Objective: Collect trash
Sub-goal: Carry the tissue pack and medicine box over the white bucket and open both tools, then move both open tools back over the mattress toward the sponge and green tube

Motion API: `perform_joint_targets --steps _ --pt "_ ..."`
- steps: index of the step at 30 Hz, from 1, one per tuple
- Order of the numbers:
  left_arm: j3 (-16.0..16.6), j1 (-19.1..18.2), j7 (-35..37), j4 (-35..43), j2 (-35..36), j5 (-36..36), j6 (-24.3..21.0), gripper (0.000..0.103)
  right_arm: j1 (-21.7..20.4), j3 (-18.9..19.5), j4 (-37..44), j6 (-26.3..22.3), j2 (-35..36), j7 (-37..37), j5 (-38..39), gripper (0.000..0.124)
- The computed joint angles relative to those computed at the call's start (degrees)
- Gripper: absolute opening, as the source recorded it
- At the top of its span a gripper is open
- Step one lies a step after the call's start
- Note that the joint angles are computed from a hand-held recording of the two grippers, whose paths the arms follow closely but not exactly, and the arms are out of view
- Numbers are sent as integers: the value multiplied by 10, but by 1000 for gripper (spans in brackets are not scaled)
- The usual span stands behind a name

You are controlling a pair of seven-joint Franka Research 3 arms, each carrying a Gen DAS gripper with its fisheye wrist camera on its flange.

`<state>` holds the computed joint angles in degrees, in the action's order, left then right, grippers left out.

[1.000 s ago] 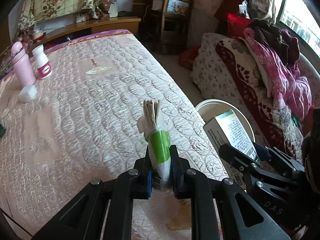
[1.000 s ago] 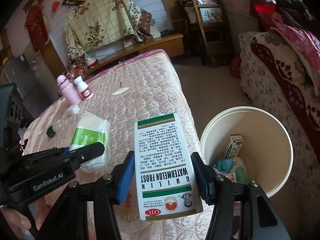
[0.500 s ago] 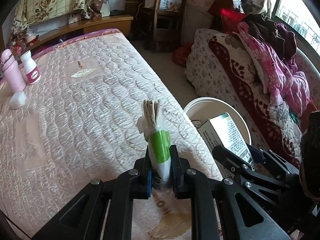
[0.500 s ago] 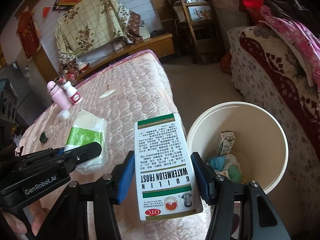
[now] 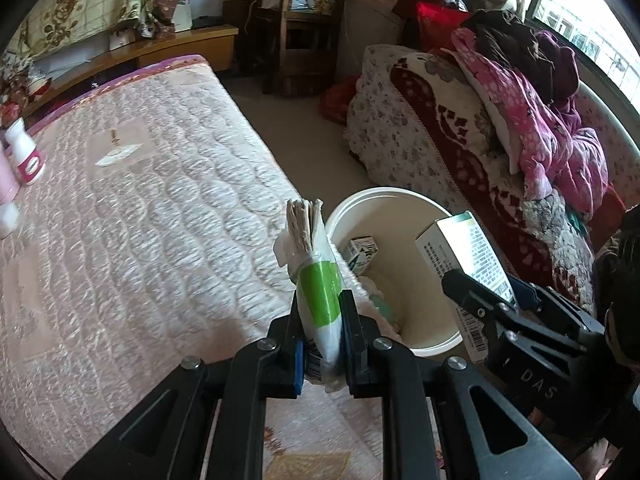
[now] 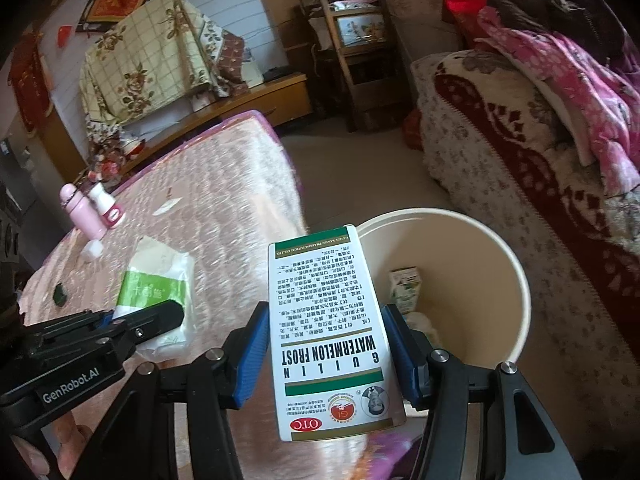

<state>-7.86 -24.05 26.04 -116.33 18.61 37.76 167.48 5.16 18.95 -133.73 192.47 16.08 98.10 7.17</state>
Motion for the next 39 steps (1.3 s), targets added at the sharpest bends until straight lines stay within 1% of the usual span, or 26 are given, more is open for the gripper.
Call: perform_joint_targets --steps 3,4,6,8,9,11,14,16,18,21,22,24,25,26,27,28,29,30,31,32,35,36,38,39 --pt "-11 5 26 21 16 -14 -3 16 41 -48 2 -1 -2 -9 23 59" --pt "-13 6 33 26 20 -19 -2 16 49 -59 3 -2 -2 -12 31 59" --pt "-19 8 53 41 32 -33 -6 16 53 -69 3 0 -1 -16 40 59" --pt "-34 19 84 54 45 -61 1 16 78 -98 5 -5 0 -23 60 59" --pt "-38 22 96 59 50 -72 3 16 73 -97 6 -8 2 -25 63 59" --pt "-43 22 120 75 64 -90 3 16 51 -81 7 -10 6 -24 65 59" --pt "-57 29 161 98 84 -122 -1 16 76 -111 11 -15 11 -32 84 59" --pt "-67 35 188 112 98 -145 -4 16 85 -122 13 -17 13 -36 94 59" --pt "-69 34 208 125 108 -160 -7 16 101 -142 16 -19 16 -41 107 59" --pt "-74 34 239 146 125 -179 -15 16 96 -139 22 -21 23 -42 118 60" --pt "-77 34 249 153 131 -186 -16 16 111 -154 24 -23 26 -41 126 60" --pt "-77 32 262 163 138 -196 -18 16 166 -210 31 -30 31 -39 148 60" --pt "-79 33 269 165 142 -201 -16 16 179 -224 33 -32 34 -38 155 60" --pt "-81 35 278 169 145 -206 -16 17 173 -219 34 -31 35 -36 159 60" --pt "-87 39 287 173 150 -214 -19 21 162 -210 35 -30 36 -34 162 61" --pt "-91 42 294 176 154 -223 -21 26 170 -218 36 -31 38 -33 166 63" --pt "-94 45 299 174 153 -230 -20 39 169 -218 36 -29 38 -32 168 68" --pt "-92 45 299 171 153 -236 -14 51 163 -212 36 -25 39 -32 168 71" --pt "-84 40 292 161 147 -236 1 54 165 -215 35 -22 39 -32 172 71" --pt "-76 35 286 153 141 -234 6 54 175 -224 35 -22 39 -33 175 71" --pt "-55 23 268 126 118 -223 16 54 183 -232 39 -33 40 -37 178 71" --pt "-40 13 254 114 106 -213 21 54 187 -236 40 -40 42 -36 179 71" --pt "-16 -3 228 99 91 -191 23 54 183 -232 46 -52 46 -37 173 71" --pt "-3 -12 212 89 82 -178 27 54 188 -237 48 -57 47 -36 169 71"
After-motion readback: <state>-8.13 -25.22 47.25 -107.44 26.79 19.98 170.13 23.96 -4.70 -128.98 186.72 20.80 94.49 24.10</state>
